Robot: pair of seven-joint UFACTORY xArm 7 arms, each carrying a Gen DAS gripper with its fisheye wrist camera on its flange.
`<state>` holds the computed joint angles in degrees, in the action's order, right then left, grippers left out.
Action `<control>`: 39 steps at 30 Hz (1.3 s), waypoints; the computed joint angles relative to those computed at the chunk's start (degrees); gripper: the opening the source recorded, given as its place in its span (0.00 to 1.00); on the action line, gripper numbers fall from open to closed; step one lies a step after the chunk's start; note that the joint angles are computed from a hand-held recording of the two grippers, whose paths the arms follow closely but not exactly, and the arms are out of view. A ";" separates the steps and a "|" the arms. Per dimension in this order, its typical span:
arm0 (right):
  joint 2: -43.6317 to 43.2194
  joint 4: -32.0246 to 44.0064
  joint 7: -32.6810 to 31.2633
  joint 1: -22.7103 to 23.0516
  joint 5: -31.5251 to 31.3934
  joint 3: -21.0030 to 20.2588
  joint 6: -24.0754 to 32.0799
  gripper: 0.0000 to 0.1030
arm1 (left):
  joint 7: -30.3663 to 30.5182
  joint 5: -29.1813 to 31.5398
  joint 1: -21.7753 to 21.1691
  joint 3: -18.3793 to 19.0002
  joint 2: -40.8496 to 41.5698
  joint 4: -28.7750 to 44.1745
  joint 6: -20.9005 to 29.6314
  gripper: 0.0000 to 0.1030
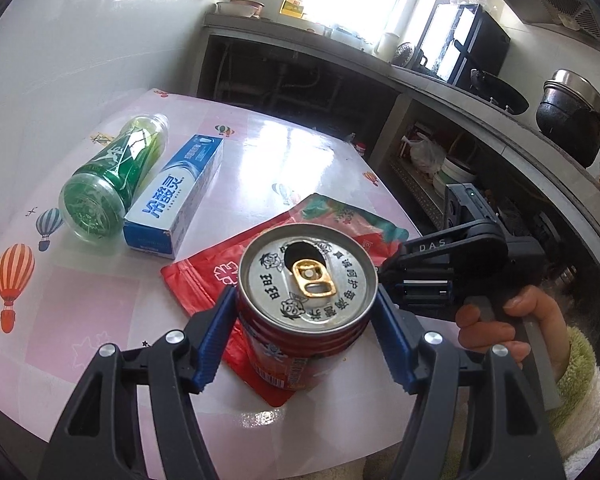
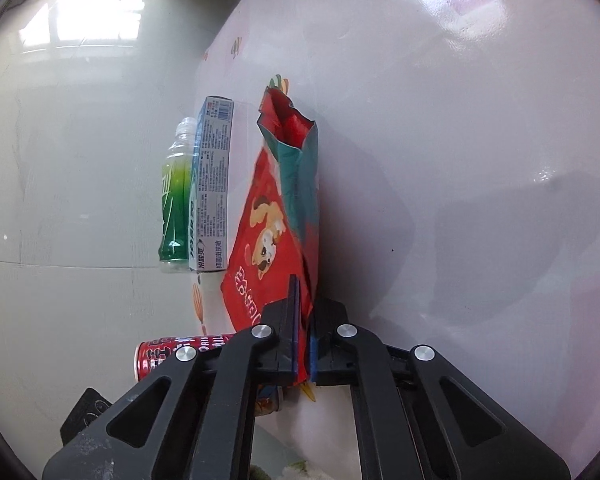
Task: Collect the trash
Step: 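Grasp the red snack bag with the right tool while the left tool holds the can, then carry the can and snack bag in both tools to the blue wastebasket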
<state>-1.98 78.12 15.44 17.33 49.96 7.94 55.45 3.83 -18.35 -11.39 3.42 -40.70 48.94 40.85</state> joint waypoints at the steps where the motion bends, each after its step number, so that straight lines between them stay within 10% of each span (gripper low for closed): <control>1: -0.80 -0.74 -0.05 -0.05 -0.13 -0.04 -0.91 0.00 | 0.10 -0.05 -0.16 0.04 0.11 0.39 -0.04 0.63; 14: -26.00 -24.25 -0.70 -3.05 4.93 -10.25 -12.97 0.00 | 7.18 -5.46 -8.86 -1.57 8.74 12.16 -1.41 0.63; 25: -49.27 -50.66 10.59 -11.55 0.92 -21.19 -22.54 0.00 | 13.06 -14.61 -15.50 -7.87 24.71 28.98 2.09 0.63; 34: -36.70 -53.92 2.07 -11.57 1.11 -32.89 -25.35 0.00 | 7.71 -9.13 -14.81 -14.99 42.08 44.73 9.77 0.63; 39: -23.52 -49.34 -2.91 -13.67 0.94 -31.23 -25.26 0.01 | 2.22 -0.92 -17.36 -17.27 56.29 60.81 19.89 0.63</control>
